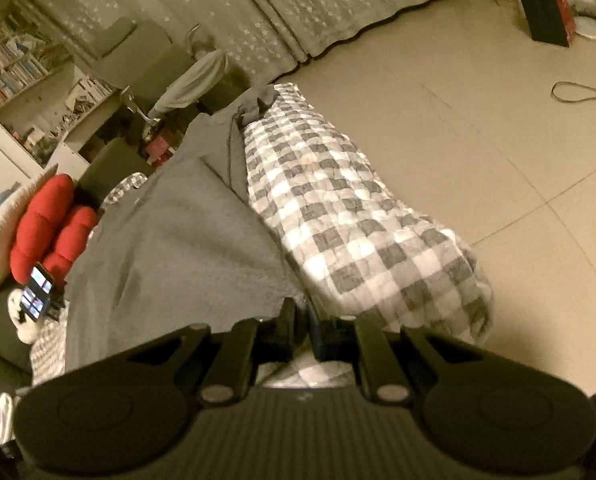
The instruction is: Fold clothes
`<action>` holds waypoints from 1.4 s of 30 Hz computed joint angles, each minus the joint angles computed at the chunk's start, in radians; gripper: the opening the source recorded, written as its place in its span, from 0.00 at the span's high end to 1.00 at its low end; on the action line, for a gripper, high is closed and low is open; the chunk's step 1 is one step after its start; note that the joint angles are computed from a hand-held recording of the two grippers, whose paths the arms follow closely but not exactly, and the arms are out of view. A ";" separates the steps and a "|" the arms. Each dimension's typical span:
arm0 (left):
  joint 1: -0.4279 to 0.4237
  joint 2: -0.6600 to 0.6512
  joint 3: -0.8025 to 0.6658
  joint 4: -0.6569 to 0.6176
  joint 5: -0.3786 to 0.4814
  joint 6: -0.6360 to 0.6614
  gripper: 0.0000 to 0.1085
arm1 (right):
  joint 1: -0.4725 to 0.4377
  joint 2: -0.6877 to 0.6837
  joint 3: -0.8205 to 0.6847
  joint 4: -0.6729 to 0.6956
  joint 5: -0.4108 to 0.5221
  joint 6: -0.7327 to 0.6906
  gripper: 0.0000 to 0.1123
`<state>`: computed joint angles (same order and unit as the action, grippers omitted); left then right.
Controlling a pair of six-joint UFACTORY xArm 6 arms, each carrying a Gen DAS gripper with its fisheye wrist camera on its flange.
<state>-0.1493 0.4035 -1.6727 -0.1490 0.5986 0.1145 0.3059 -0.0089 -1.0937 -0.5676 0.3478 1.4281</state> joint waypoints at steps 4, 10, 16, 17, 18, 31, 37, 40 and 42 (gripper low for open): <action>-0.005 -0.010 0.025 0.008 -0.025 0.023 0.79 | 0.074 0.042 -0.103 -0.231 0.181 0.035 0.57; -0.002 0.004 0.014 -0.007 -0.026 0.042 0.79 | 0.192 0.120 -0.206 -0.476 0.207 -0.139 0.50; 0.006 0.007 0.009 -0.043 -0.021 0.070 0.79 | 0.270 0.340 -0.410 -0.443 0.152 -0.588 0.55; 0.007 0.007 0.009 -0.047 -0.020 0.072 0.79 | 0.277 0.370 -0.443 -0.448 0.149 -0.637 0.55; 0.007 0.007 0.008 -0.050 -0.019 0.074 0.79 | 0.282 0.399 -0.476 -0.451 0.144 -0.684 0.55; 0.020 -0.012 0.019 -0.132 0.008 0.104 0.86 | 0.266 0.349 -0.432 -0.386 0.125 -0.761 0.95; 0.013 -0.007 0.013 -0.129 0.015 0.111 0.81 | 0.262 0.315 -0.390 -0.431 0.145 -0.719 0.95; 0.014 0.008 -0.008 -0.125 0.035 0.096 0.80 | 0.270 0.339 -0.411 -0.474 0.154 -0.712 0.83; 0.012 0.014 -0.014 -0.108 0.033 0.082 0.84 | 0.279 0.359 -0.431 -0.514 0.163 -0.713 0.70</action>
